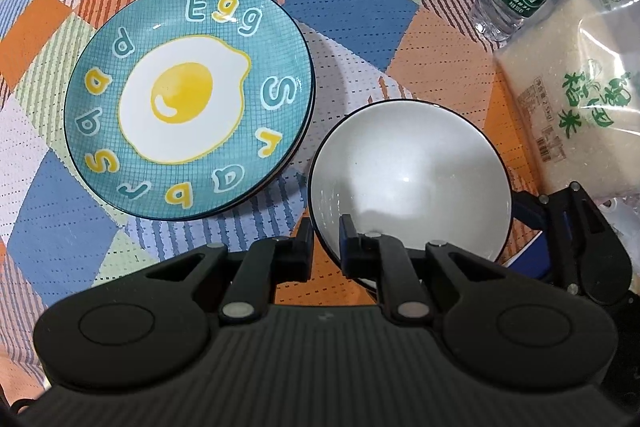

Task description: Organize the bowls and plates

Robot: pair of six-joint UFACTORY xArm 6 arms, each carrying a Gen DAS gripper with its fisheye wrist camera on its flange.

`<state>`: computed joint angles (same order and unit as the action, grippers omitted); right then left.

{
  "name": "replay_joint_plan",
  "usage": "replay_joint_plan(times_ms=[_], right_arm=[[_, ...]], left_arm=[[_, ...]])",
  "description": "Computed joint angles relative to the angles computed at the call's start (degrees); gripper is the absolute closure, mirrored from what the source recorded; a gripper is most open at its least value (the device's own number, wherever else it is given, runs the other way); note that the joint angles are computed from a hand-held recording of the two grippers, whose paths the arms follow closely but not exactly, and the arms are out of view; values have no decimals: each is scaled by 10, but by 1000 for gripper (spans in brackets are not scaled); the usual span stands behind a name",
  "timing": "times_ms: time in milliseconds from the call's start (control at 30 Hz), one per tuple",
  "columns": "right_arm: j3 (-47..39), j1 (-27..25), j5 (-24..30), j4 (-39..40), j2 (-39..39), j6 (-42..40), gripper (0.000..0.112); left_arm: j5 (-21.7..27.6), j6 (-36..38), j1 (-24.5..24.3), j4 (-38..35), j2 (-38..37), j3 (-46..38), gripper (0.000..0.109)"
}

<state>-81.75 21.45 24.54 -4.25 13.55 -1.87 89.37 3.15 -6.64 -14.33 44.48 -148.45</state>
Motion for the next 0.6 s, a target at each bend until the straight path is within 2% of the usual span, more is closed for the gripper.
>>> replay_joint_plan(times_ms=[167, 500, 600], right_arm=[[-15, 0, 28, -8, 5, 9, 14], [2, 0, 10, -22, 2, 2, 13], [4, -1, 20, -33, -5, -3, 13]], left_arm=[[-28, 2, -1, -2, -24, 48, 95], [-45, -1, 4, -18, -39, 78, 94], [-52, 6, 8, -22, -47, 82, 94]])
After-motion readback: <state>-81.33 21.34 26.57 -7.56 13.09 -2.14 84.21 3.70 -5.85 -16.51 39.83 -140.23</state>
